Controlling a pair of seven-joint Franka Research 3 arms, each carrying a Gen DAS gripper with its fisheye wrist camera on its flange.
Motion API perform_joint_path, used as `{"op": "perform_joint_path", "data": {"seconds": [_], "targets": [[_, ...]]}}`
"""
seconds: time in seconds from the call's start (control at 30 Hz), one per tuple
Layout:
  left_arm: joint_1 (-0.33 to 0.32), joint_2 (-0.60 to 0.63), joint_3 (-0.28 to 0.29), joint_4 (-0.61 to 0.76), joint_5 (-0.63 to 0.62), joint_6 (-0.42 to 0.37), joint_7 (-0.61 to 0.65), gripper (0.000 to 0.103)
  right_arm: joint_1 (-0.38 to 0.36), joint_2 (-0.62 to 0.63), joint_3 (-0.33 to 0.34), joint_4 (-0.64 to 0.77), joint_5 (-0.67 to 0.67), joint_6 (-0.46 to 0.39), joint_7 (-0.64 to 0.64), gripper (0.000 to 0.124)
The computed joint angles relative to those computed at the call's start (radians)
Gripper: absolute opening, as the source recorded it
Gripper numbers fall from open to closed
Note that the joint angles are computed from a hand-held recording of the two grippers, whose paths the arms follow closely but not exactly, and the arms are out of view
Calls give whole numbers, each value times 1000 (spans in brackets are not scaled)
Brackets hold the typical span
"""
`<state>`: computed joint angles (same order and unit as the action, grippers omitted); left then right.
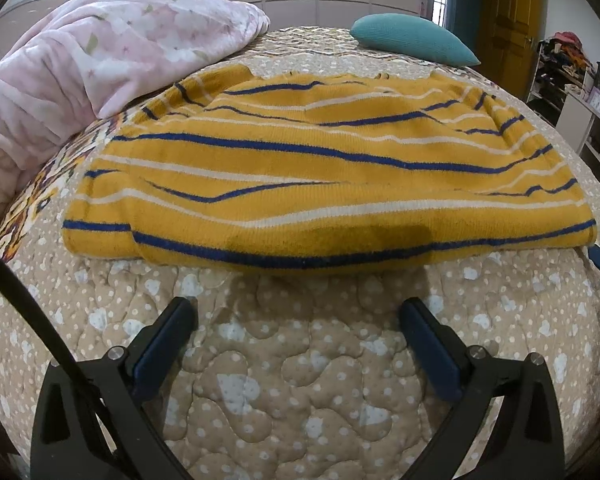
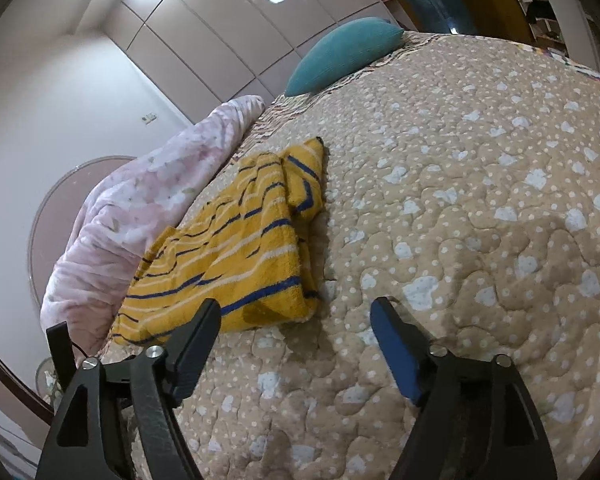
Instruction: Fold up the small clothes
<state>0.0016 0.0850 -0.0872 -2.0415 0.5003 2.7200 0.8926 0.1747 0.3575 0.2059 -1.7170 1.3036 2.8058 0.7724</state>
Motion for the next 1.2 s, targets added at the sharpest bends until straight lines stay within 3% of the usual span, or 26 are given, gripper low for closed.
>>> {"op": "perform_joint_path", "data": {"seconds": [0.13, 0.2, 0.33, 0.4, 0.6, 1.2], "targets": [[0, 0, 0, 1, -2, -5, 7, 103, 30, 3, -12, -3, -99, 32, 48, 88], [-1, 0, 0, 1, 1, -6, 4, 103, 20, 6, 5, -2, -85, 47, 27, 88], [-1, -1, 0, -2, 4, 1, 1, 103, -28, -3, 55, -10, 122, 44, -175, 88], [-1, 0, 1, -2, 7, 4, 0, 103, -20, -8, 42, -14, 181, 36, -225, 88], [0, -7, 6, -18, 43, 32, -29, 103, 43, 0, -4, -10, 56, 82, -118, 88], [5, -13, 5, -29, 58, 50, -38, 103, 16, 9, 29, -4, 21, 91, -96, 90]]}}
